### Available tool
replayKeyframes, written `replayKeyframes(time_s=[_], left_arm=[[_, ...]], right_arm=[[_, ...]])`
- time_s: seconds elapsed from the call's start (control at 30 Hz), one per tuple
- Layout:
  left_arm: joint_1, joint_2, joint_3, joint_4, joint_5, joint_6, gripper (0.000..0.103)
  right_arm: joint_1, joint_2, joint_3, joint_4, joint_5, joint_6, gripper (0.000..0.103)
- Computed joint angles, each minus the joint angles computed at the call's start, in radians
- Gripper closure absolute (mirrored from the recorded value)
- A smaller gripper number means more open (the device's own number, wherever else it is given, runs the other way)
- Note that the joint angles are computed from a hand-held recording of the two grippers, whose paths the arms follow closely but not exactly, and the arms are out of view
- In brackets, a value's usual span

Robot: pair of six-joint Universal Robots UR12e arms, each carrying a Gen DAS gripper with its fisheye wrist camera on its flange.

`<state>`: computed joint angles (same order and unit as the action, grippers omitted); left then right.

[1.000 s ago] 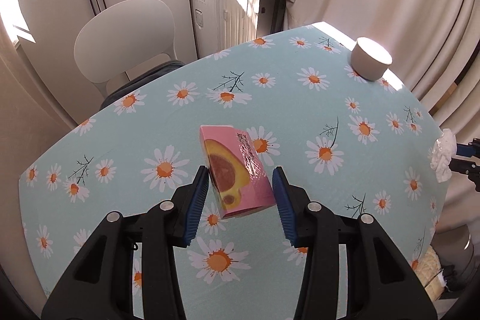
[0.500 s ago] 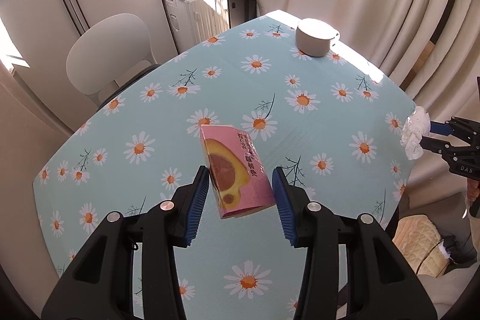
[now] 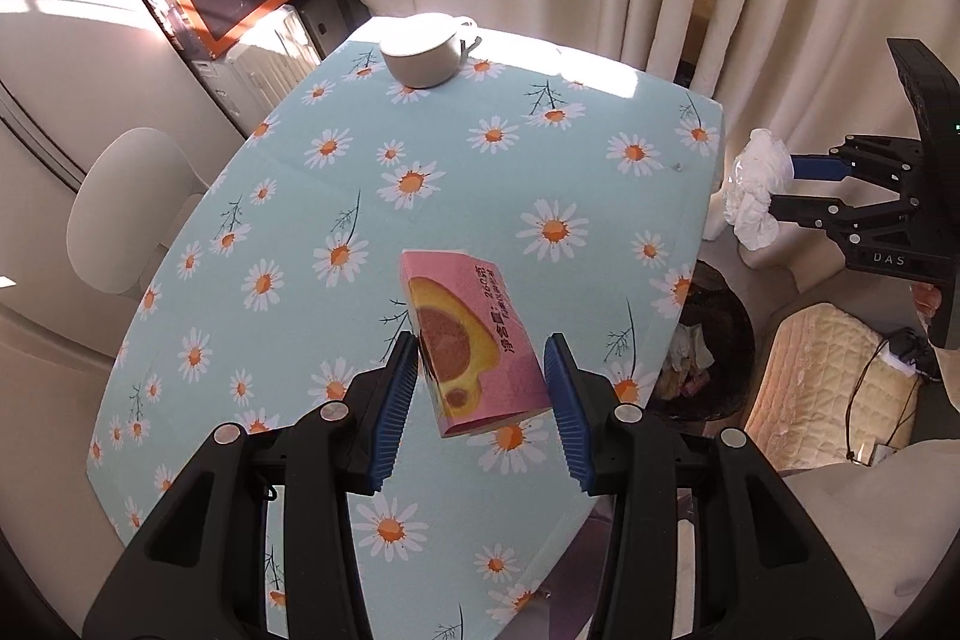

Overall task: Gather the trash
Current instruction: 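Carry box and tissue over the black bin and open both tools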

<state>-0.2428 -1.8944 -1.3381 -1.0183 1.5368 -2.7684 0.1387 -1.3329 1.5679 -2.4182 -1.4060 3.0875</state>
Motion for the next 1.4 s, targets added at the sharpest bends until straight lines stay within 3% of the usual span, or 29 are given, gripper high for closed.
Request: replayKeyframes(time_s=[0.23, 0.4, 0.83, 1.17, 1.4], left_arm=[[-0.040, -0.016, 0.035, -0.095, -0.084, 0.051, 0.058], [-0.073, -0.024, 0.051, -0.138, -0.101, 0.117, 0.058], [-0.143, -0.069, 0.090, -0.276, -0.087, 0.332, 0.058], [-0.176, -0.122, 0.126, -0.332, -0.106, 0.468, 0.058], [-0.200, -0.180, 0.170, -0.366, -0.065, 0.517, 0.058]], right_arm=[[-0.017, -0.065, 0.087, -0.019, -0.021, 0.032, 0.061], [-0.027, -0.106, 0.147, -0.029, -0.036, 0.067, 0.061], [-0.033, -0.184, 0.297, -0.073, -0.069, 0.257, 0.061], [-0.026, -0.193, 0.342, -0.060, -0.102, 0.372, 0.061], [-0.038, -0.184, 0.364, -0.066, -0.102, 0.442, 0.061]])
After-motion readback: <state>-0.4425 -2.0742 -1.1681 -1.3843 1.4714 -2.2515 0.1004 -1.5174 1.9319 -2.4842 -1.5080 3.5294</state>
